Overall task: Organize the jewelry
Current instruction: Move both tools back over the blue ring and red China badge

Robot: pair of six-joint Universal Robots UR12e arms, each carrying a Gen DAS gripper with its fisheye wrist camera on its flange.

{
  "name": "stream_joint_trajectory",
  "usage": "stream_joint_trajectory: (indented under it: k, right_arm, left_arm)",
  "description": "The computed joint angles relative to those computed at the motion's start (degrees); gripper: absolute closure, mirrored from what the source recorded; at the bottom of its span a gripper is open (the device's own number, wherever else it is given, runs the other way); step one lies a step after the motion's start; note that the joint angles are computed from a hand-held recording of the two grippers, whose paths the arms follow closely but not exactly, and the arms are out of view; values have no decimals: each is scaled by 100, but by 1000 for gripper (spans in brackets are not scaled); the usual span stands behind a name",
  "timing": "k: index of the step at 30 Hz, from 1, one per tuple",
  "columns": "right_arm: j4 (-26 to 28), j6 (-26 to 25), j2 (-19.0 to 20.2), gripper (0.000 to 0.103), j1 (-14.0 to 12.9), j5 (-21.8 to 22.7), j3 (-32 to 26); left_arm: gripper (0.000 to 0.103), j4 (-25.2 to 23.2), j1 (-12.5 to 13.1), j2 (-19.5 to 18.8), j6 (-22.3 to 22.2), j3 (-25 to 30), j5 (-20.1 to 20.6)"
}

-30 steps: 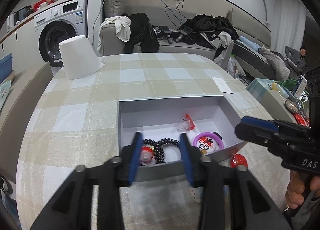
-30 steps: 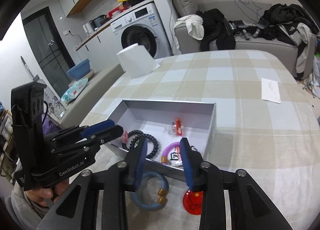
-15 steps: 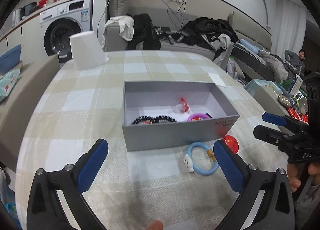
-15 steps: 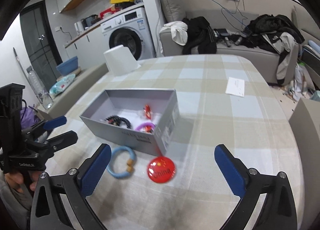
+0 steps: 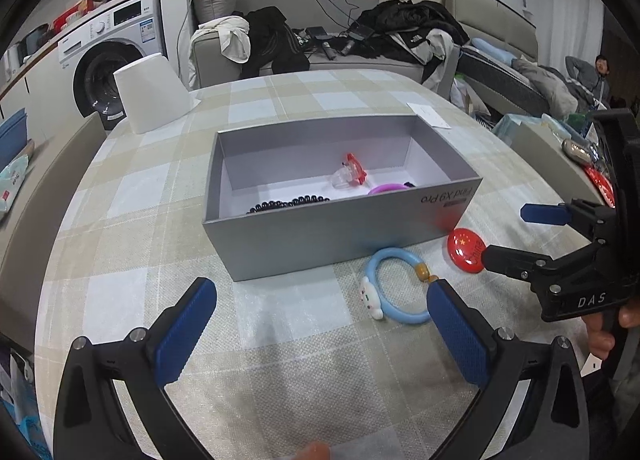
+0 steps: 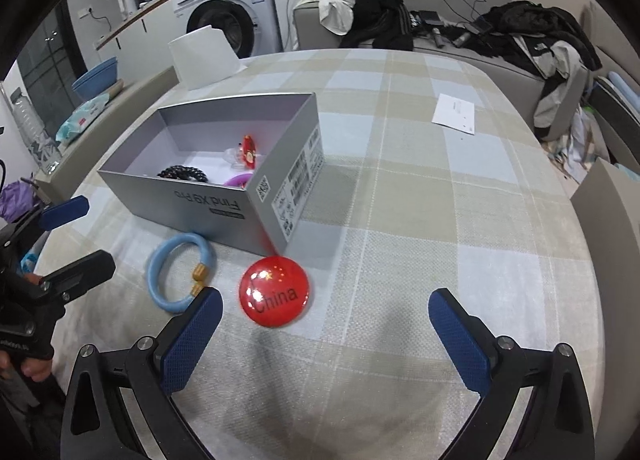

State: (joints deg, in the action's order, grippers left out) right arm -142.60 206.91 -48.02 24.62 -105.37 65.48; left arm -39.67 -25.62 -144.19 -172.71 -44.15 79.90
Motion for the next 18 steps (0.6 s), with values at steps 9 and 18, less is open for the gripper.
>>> stream_joint_trajectory:
  k: [9,18]
  right_arm:
    - [358,-227,133,0,62,-11,-228]
    - [748,-213,223,0,83,-288,-407]
  left_arm:
    - [1,-133,-7,33,23,-42,33]
    - [1,-207,-16,17,52,-2,43]
